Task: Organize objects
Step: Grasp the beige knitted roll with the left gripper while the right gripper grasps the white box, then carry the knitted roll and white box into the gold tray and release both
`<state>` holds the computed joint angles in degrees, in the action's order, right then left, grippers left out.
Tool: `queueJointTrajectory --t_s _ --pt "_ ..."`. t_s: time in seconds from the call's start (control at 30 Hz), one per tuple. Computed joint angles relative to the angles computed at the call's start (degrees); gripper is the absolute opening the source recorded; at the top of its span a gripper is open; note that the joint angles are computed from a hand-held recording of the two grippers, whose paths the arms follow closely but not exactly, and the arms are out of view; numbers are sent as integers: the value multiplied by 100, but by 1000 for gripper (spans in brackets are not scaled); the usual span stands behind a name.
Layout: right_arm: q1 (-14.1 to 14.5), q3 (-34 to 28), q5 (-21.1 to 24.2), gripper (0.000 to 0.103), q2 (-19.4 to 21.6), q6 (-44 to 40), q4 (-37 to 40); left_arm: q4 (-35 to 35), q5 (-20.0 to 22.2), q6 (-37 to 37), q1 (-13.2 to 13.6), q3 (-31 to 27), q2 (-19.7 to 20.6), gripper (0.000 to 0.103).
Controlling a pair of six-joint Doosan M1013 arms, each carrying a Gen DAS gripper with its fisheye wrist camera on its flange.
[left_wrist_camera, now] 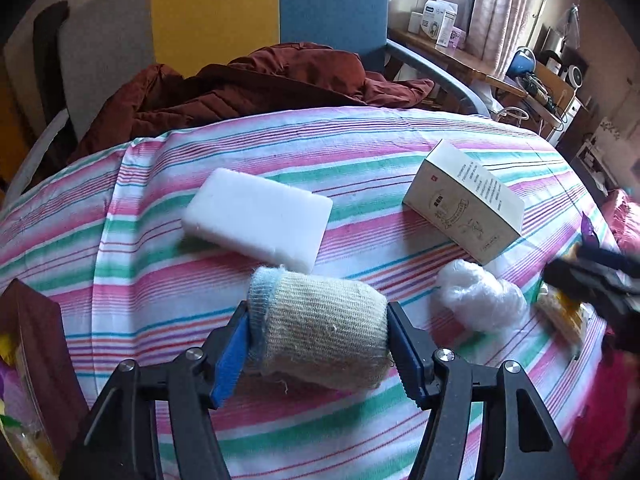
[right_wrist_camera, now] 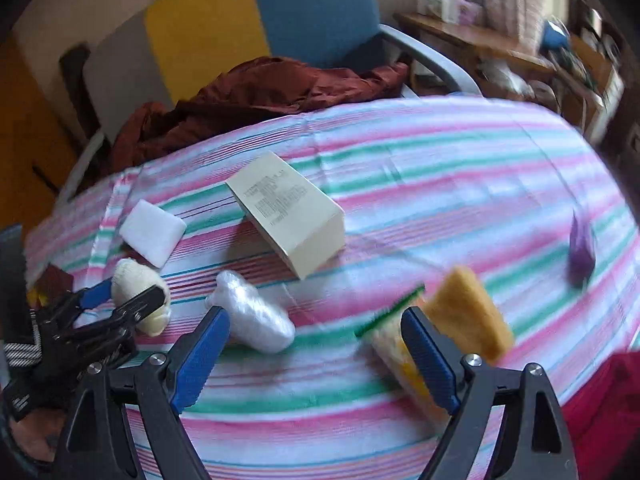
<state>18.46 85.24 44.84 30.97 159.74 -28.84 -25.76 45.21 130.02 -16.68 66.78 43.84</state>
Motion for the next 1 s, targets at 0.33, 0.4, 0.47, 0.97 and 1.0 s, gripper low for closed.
queueJointTrajectory --t_s 0.33,0.4,0.47,0.97,1.0 --pt "-316 -1320 845 89 966 -2322 255 -40 58 -33 60 52 -30 66" --pt "-379 -1362 782 77 1039 -2426 560 12 16 -79 55 90 -54 66" --pt "-413 -1258 577 51 1002 -2410 784 37 -2 -111 58 129 -83 65" --pt "5 -298 -135 49 -36 -376 -863 -980 -974 906 310 1189 -952 65" --pt "54 -258 -220 49 -78 -323 -875 -1055 -1034 979 331 1256 -1008 65"
